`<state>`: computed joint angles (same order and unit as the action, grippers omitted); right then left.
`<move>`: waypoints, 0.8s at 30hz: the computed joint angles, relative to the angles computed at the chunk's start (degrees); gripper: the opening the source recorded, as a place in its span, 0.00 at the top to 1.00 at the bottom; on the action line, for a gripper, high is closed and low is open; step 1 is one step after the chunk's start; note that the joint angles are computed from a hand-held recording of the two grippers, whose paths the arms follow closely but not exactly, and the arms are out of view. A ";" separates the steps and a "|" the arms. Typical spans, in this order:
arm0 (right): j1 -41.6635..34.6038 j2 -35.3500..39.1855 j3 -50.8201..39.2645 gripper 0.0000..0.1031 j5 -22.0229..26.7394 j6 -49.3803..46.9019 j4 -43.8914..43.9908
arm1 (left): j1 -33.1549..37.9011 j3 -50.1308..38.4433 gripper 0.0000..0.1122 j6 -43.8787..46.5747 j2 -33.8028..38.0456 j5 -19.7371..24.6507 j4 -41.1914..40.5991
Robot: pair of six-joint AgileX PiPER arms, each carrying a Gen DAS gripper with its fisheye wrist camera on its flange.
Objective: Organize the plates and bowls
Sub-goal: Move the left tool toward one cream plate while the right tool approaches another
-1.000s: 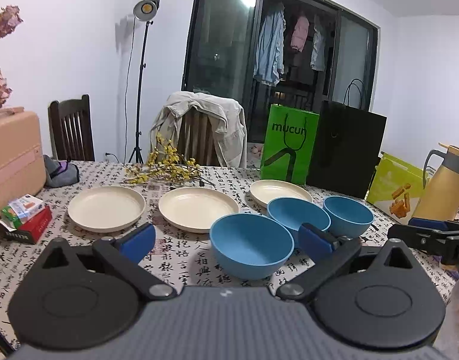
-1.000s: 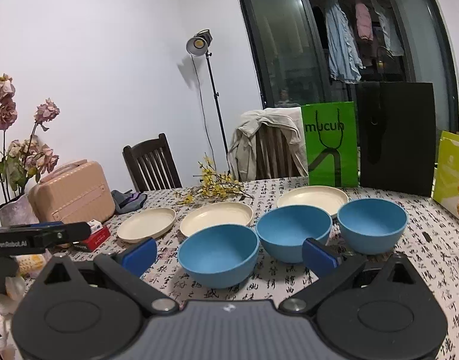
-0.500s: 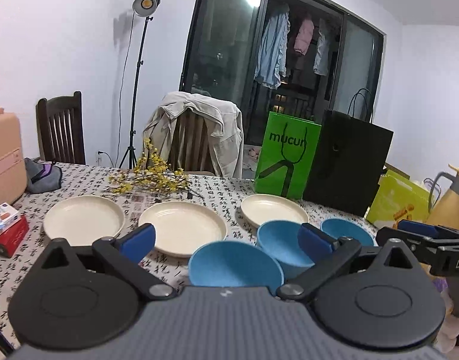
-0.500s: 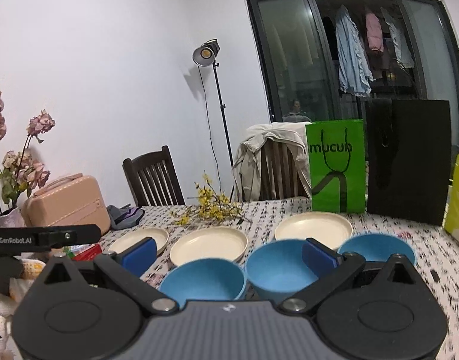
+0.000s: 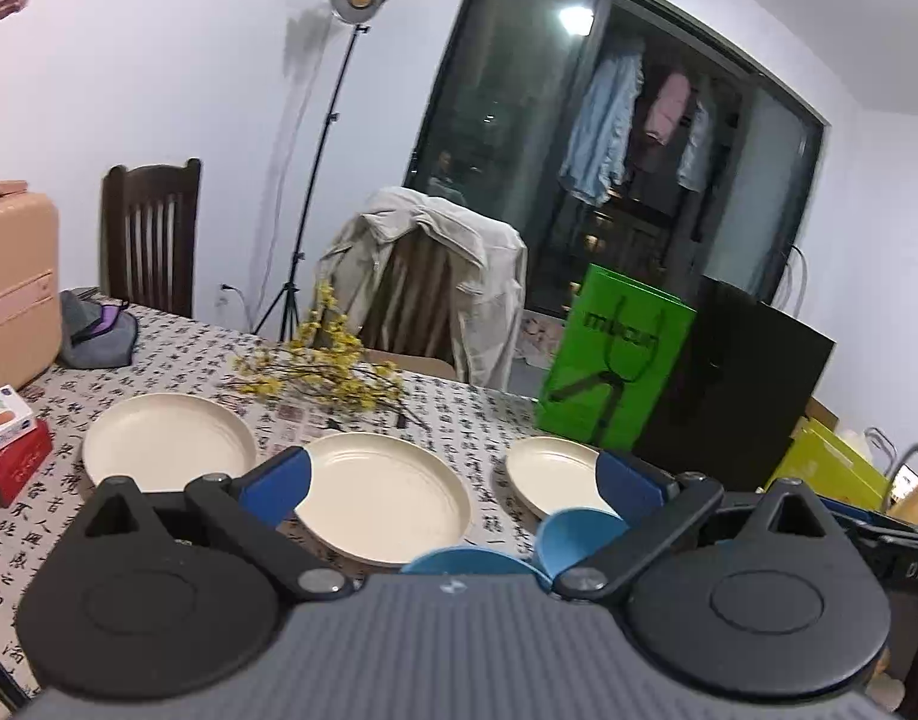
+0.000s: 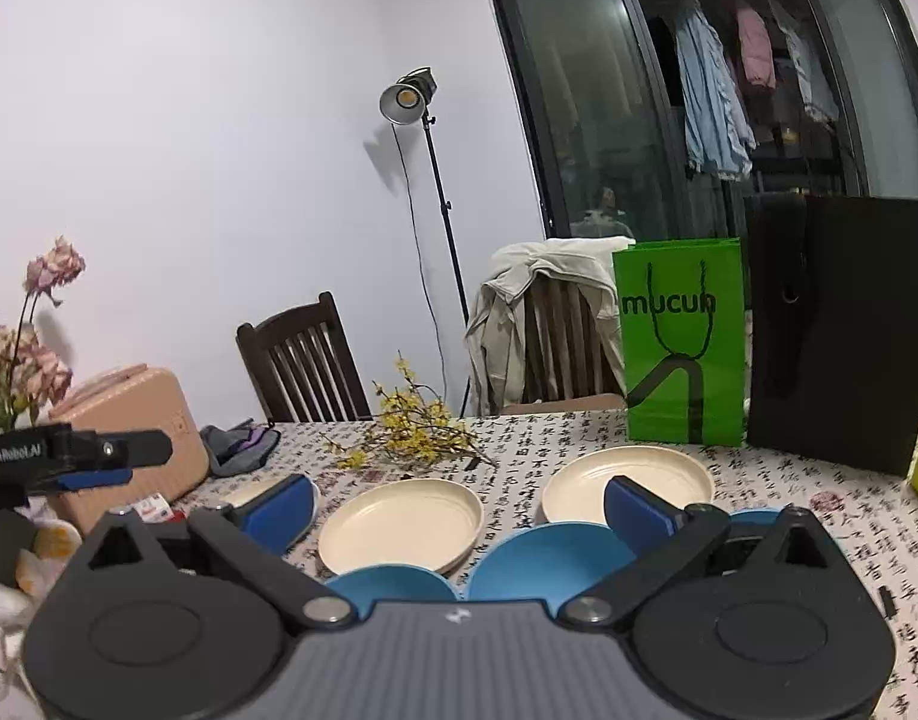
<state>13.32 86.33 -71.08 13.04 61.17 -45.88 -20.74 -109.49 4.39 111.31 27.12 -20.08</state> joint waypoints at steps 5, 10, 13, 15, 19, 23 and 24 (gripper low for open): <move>2.61 2.01 -2.34 0.00 3.34 9.68 -8.96 | 2.75 -1.08 0.08 3.87 0.75 3.13 -3.83; 7.27 4.19 -5.08 0.00 8.67 16.77 -14.16 | 5.73 0.05 0.08 7.10 0.17 4.68 -7.44; 10.37 5.48 -7.21 0.00 12.08 17.97 -15.32 | 7.90 1.61 0.08 10.94 -0.93 5.55 -11.17; 12.56 6.42 -8.79 0.00 14.74 18.90 -16.70 | 9.32 3.08 0.08 13.49 -1.88 5.38 -13.53; 16.14 8.80 -12.68 0.00 19.40 19.26 -17.67 | 11.41 4.37 0.08 14.24 -2.80 5.10 -15.18; 18.17 11.46 -16.74 0.00 21.76 18.85 -16.47 | 13.74 3.91 0.08 16.86 -2.49 6.87 -18.33; 18.50 12.07 -17.60 0.00 22.07 18.87 -16.17 | 14.26 4.23 0.08 17.93 -2.66 6.75 -19.15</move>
